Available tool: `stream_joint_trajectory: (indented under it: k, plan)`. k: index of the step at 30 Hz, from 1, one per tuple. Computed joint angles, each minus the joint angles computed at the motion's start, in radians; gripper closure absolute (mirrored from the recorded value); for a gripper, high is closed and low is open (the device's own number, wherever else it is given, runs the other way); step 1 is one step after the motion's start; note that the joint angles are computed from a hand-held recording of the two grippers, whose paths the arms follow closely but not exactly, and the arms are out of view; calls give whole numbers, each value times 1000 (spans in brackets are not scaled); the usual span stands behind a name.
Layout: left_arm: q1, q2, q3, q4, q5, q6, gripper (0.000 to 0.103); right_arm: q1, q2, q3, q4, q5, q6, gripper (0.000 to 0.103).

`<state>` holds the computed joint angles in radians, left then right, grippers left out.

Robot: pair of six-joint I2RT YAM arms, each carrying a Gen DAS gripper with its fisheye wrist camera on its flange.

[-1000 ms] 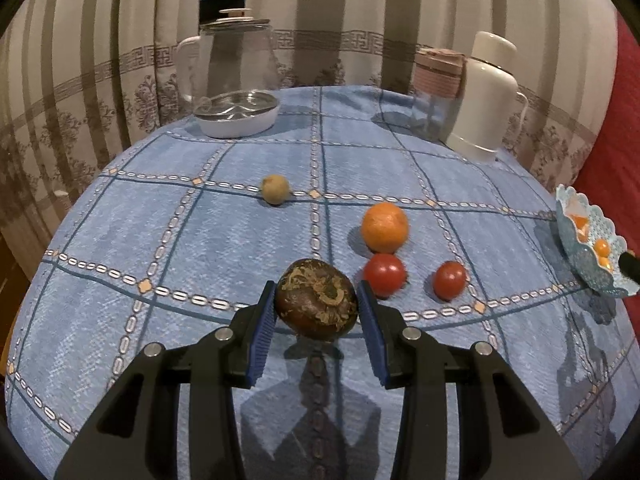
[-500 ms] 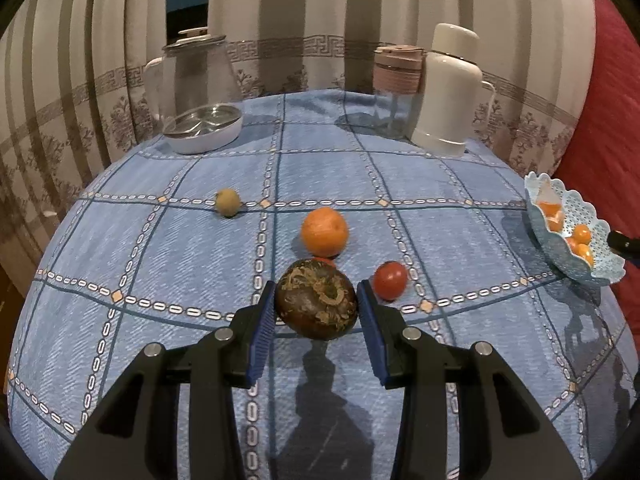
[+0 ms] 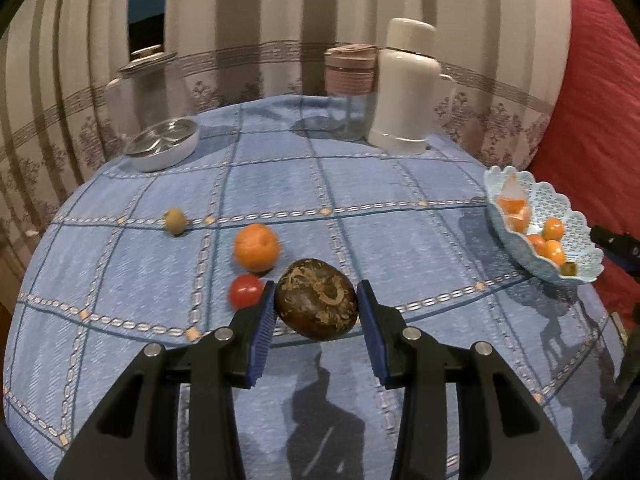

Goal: Organize fruits
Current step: 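Carry the brown fruit with the left tool into the basket and open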

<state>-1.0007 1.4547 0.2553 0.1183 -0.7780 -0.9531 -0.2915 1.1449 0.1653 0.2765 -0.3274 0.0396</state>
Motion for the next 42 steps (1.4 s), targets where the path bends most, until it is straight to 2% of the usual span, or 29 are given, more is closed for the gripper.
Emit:
stream_joint_trajectory:
  k: [6,13,22,33,34,36,42]
  plan:
    - [-9,62,94,43,38,89,62,-54,-12,-12,5,-41,-30,41]
    - [7,172,239,118,157,205,62,-74,-2,-23,28,-58,-35,41]
    - [28,307,428,119,241,304,62,-122,30,-27,67,-101,-32,41]
    - [69,443,573,126,314,363,62,-135,78,-5,73,-127,-35,41]
    - [82,455,584,133,340,359,61,-133,84,-3,75,-127,-34,41]
    - [97,459,584,155,368,352,42,-126,87,-5,80,-122,-30,41]
    - [101,441,558,178,315,347,40,-112,110,-8,100,-114,-26,41]
